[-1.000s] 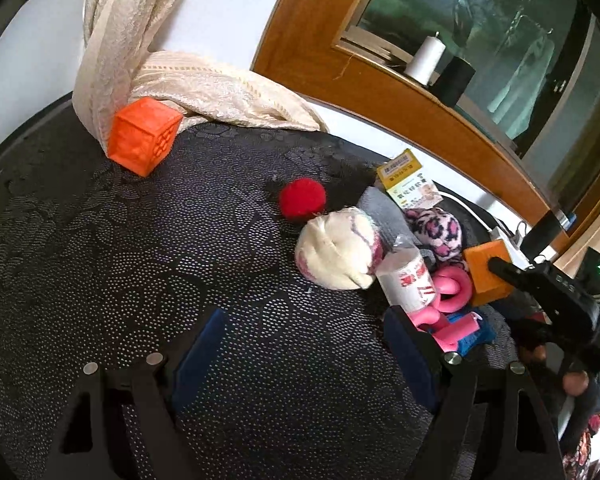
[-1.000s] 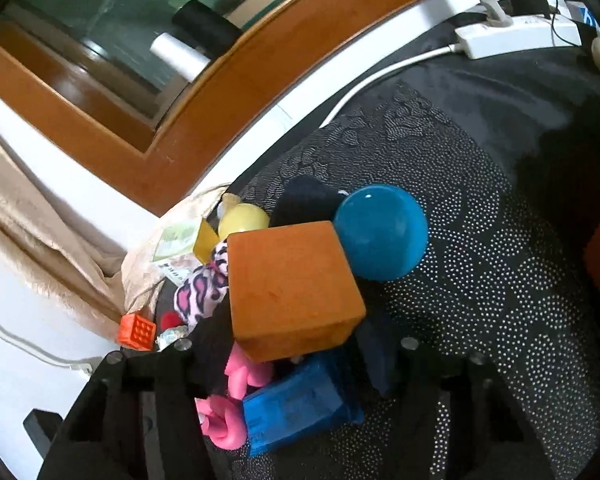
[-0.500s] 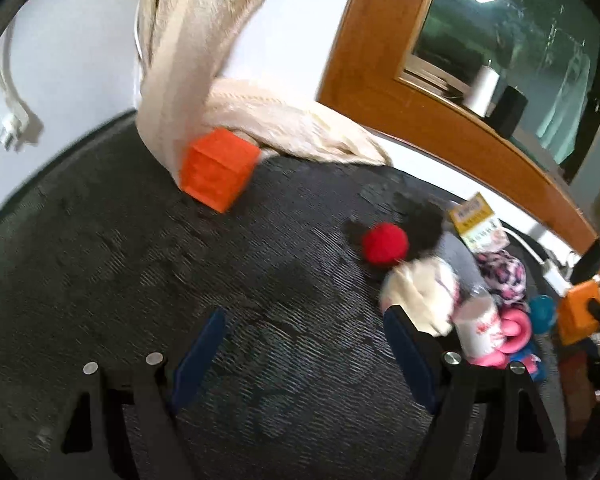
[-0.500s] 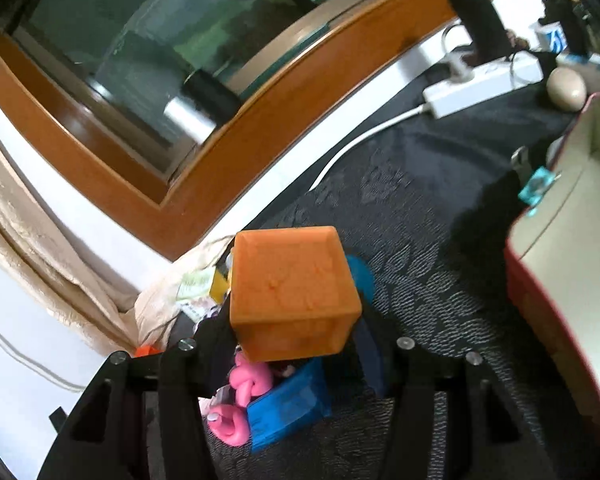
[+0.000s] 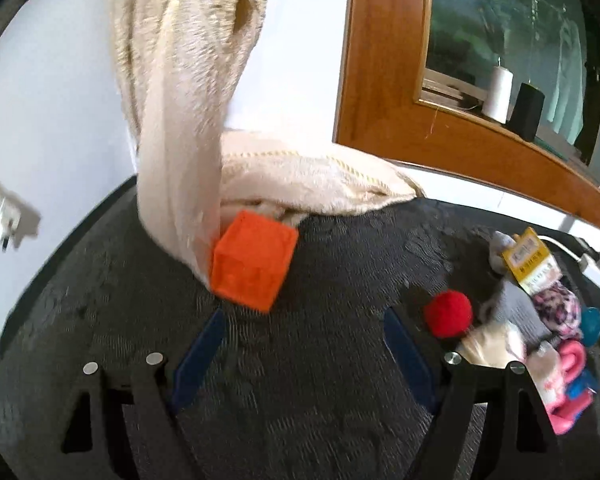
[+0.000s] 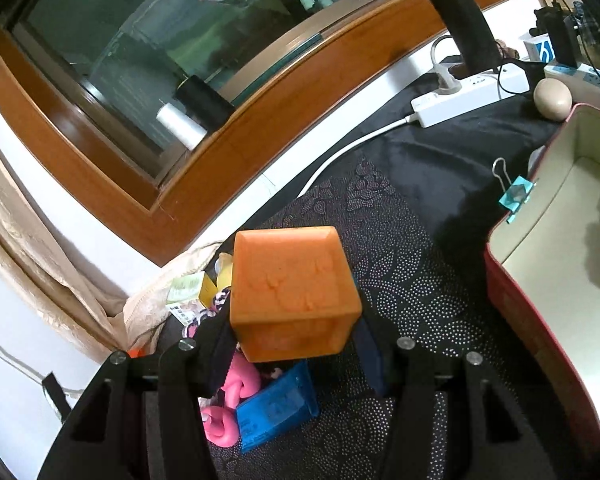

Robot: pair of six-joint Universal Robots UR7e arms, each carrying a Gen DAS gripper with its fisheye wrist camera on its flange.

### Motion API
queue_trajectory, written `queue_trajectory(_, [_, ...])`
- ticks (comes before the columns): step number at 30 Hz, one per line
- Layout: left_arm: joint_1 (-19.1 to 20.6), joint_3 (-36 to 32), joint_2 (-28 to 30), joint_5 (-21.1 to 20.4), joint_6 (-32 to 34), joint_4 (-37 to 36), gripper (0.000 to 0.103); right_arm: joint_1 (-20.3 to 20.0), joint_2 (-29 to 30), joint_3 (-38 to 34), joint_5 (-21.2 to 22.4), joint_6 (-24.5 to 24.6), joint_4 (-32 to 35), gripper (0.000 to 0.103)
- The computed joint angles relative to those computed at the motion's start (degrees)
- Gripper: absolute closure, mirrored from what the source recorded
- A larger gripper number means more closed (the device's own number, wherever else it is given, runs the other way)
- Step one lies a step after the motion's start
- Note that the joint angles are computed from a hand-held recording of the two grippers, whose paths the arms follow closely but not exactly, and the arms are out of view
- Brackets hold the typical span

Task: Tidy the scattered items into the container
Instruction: 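Grasp the small orange cube by the curtain with the left tool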

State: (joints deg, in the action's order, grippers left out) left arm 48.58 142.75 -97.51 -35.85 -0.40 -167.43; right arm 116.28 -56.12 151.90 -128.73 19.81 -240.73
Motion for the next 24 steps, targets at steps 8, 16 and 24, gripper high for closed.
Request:
queue_trajectory(8, [6.01,-6.77,12.18,2.41,13.32,-11.13,0.019,-0.44,0.0,-0.11,0.94,0.07,1.59,0.046])
queue_trajectory(16, [7.3,-7.71,14.69,0.31,22.45,-18.67,0.019,-0.09,0.82,-0.68,0.15,-0.3,1.95,0.046])
queue_trajectory(24, [9.8,-9.55,14.14,-2.49,27.45,-17.46,0.019,-0.06,1.01,-0.89,0.12,-0.41,2.34,0.046])
